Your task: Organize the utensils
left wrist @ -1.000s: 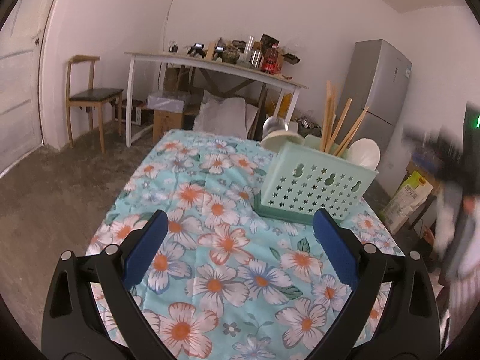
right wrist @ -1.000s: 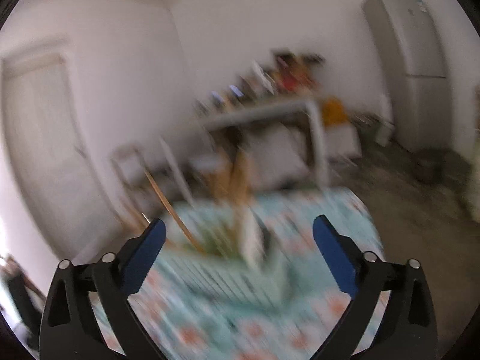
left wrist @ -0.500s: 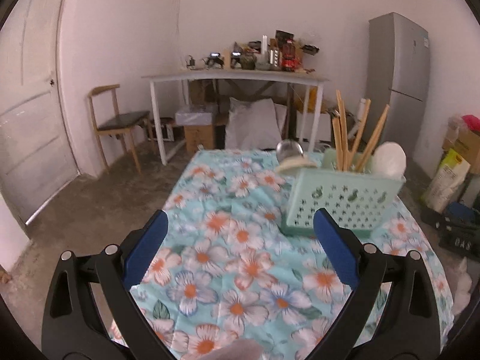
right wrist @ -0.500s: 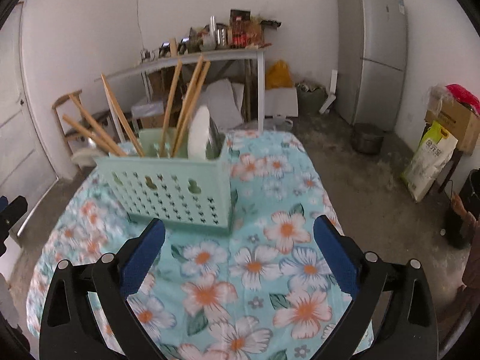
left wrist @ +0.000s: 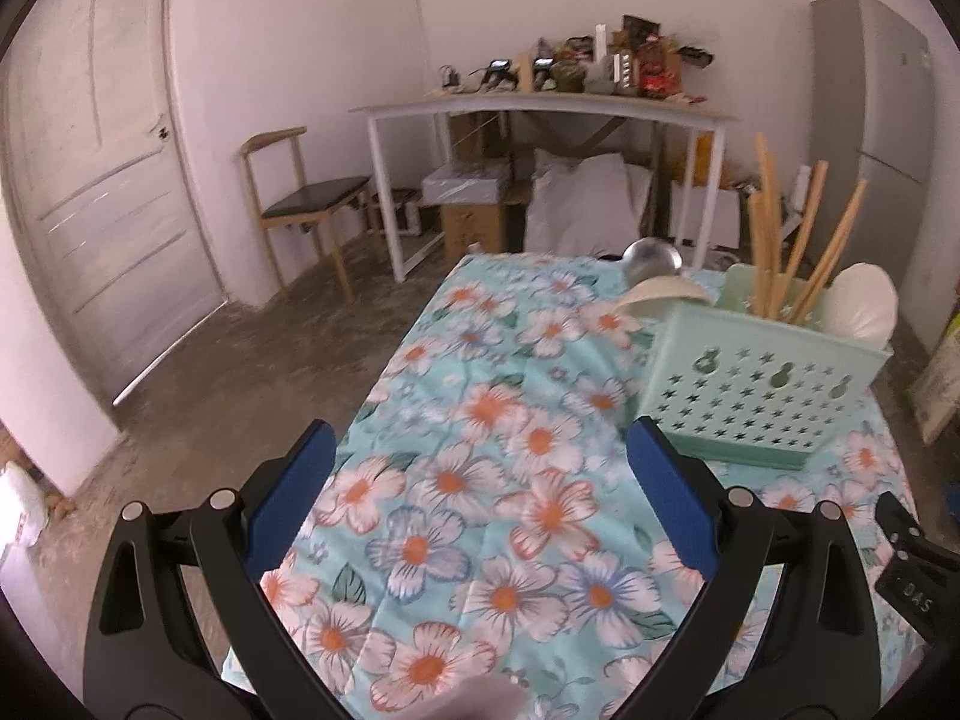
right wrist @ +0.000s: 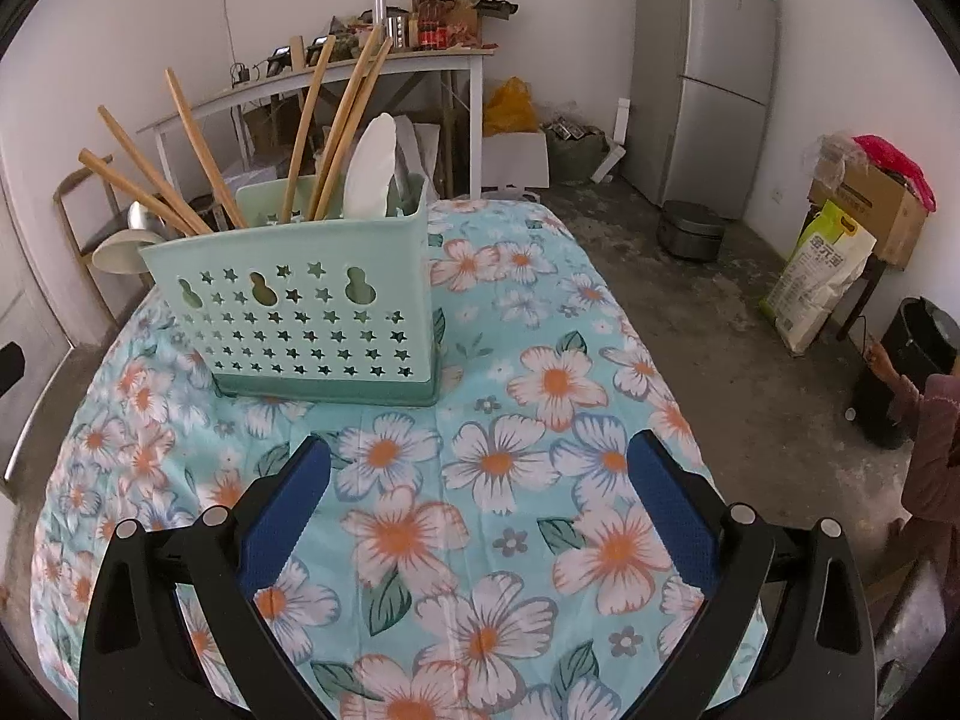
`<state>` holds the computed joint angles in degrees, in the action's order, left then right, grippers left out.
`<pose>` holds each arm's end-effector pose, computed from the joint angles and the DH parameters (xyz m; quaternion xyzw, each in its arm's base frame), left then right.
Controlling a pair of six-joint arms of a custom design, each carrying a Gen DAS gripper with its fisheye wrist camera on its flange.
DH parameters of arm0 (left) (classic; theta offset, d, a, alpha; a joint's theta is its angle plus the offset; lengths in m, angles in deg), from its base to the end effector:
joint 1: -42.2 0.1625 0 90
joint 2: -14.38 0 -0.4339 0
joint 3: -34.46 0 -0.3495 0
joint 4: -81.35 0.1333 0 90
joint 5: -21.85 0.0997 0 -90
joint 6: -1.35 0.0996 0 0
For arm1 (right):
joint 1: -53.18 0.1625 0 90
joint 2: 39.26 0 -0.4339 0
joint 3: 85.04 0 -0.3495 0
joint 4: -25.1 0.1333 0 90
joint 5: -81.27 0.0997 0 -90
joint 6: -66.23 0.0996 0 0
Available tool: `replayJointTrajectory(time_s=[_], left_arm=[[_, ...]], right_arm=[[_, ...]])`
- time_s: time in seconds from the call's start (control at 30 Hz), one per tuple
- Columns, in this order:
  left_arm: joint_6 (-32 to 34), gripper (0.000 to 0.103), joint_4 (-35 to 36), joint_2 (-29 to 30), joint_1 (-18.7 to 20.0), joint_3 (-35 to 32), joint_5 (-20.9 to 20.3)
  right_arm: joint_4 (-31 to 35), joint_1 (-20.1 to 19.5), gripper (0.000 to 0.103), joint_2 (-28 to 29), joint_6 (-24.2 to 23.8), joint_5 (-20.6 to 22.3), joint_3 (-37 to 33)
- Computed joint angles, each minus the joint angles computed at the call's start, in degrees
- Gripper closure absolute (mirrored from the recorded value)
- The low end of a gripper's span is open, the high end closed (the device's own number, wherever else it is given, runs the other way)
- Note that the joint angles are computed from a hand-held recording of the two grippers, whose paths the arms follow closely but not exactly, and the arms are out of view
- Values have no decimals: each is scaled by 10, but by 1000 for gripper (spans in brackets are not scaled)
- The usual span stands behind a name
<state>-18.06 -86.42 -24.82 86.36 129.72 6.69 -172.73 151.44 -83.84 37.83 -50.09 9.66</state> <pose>-0.2947 -0.6060 0.1595 0.0669 0.7855 -0.4477 0.4220 0.1601 -0.6332 0.2432 0.0959 -0.8314 0.3905 0.3835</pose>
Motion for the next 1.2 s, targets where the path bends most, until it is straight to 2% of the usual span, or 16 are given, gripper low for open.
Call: replayJointTrajectory(time_s=[0.47, 1.2], left_arm=[[-175, 9, 193, -24, 7, 0, 21], [-141, 9, 152, -24, 4, 5, 18]], right_arm=[[2, 1, 7, 12, -11, -9, -14], [-7, 5, 7, 14, -22, -8, -13]])
